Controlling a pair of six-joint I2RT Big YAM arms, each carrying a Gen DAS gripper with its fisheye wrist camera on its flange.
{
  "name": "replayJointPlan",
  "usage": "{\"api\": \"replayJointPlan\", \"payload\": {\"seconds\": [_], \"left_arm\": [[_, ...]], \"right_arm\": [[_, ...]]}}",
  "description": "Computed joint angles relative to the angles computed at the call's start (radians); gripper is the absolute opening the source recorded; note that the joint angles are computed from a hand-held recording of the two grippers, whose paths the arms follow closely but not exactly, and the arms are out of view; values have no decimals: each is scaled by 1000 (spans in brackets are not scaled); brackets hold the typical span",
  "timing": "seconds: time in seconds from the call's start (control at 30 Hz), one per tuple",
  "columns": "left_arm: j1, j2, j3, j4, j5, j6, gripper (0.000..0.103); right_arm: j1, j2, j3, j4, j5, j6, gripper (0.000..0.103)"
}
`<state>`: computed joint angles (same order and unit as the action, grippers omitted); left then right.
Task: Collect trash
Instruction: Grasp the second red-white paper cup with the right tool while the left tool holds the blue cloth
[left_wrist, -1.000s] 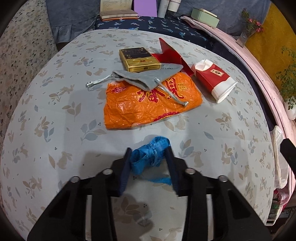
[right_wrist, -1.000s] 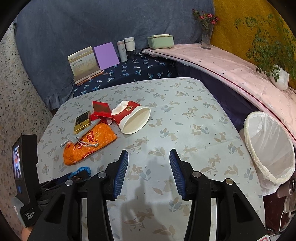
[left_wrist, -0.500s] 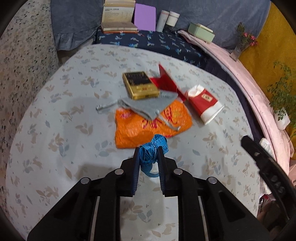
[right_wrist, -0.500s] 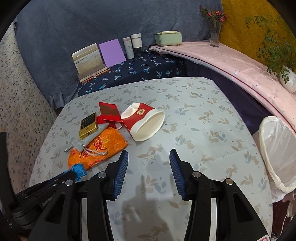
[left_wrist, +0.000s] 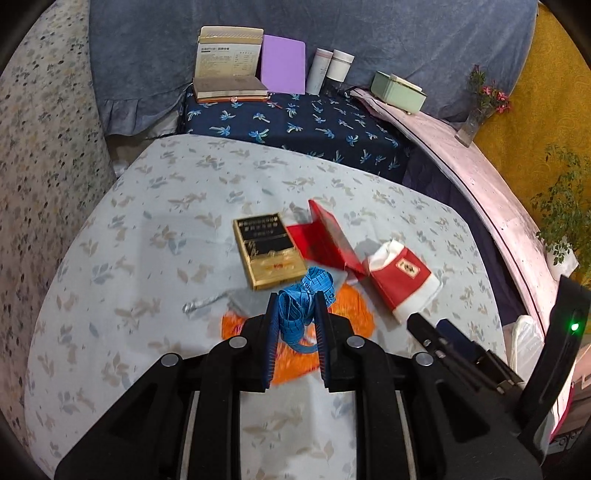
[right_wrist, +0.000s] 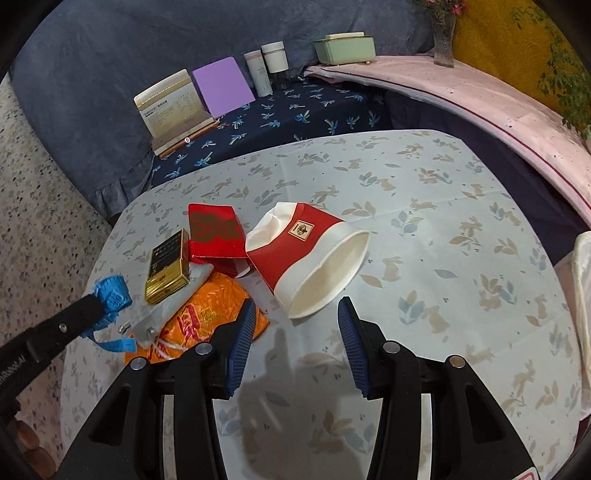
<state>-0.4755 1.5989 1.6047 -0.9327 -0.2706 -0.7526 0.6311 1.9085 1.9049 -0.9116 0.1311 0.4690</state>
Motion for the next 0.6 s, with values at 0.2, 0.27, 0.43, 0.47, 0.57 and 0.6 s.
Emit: {"api": "replayJointPlan", "payload": {"seconds": [0.2, 0.27, 0.43, 0.47, 0.57, 0.6], "left_arm": [[17, 42, 42, -1, 15, 13, 18], [18, 51, 51, -4, 17, 16, 18], [14, 65, 69, -11, 18, 21, 18], [11, 67, 73, -12, 16, 22, 18], [2, 70, 84, -17, 11, 25, 18], [-3, 72, 91, -21, 9, 26, 18]], "right_arm": [[-5, 51, 50, -14, -13, 2, 44], [-6, 57, 55, -12, -17, 3, 40], [-14, 64, 65, -15, -54, 0, 10], [-15, 60, 60, -10, -61, 1, 6], [-14, 27, 29, 20, -53, -8, 3], [-14, 13, 18, 28, -44, -10, 3]]}}
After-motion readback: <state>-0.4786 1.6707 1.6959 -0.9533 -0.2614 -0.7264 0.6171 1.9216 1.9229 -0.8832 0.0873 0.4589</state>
